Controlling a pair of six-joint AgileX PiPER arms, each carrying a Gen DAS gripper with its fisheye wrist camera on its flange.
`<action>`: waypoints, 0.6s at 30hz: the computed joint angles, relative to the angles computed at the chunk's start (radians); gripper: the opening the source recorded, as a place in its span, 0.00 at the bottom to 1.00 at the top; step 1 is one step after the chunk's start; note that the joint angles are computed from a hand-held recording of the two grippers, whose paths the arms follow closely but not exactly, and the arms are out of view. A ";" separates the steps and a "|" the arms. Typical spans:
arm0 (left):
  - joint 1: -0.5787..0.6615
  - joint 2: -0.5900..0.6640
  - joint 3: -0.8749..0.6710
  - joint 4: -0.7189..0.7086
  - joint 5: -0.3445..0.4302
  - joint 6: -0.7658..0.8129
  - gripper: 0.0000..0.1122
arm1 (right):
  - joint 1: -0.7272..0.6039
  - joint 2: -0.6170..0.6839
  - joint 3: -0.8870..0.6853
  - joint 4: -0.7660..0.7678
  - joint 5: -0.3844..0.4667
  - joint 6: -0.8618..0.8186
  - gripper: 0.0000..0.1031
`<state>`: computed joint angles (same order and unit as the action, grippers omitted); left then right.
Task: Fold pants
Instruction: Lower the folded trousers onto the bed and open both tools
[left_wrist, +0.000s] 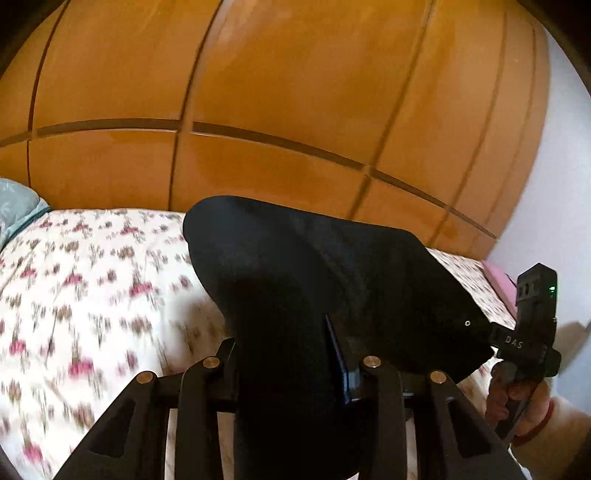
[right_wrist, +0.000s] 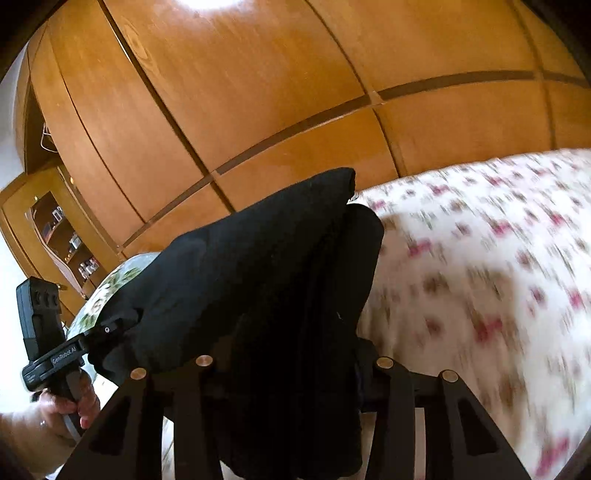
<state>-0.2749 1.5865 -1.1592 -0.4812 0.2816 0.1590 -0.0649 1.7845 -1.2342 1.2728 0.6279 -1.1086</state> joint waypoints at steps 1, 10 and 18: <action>0.010 0.040 -0.042 -0.001 -0.002 0.008 0.32 | 0.013 0.045 -0.067 -0.026 -0.005 0.036 0.43; 0.082 0.387 -0.328 -0.052 0.020 0.159 0.41 | 0.047 0.432 -0.580 -0.279 -0.029 0.449 0.47; 0.107 0.227 -0.104 -0.066 -0.124 0.059 0.59 | 0.062 0.312 -0.397 -0.253 -0.185 0.416 0.58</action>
<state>-0.1676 1.8132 -1.2633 -0.5473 0.1578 0.2182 -0.0031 2.0969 -1.6310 1.0201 0.4433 -0.6922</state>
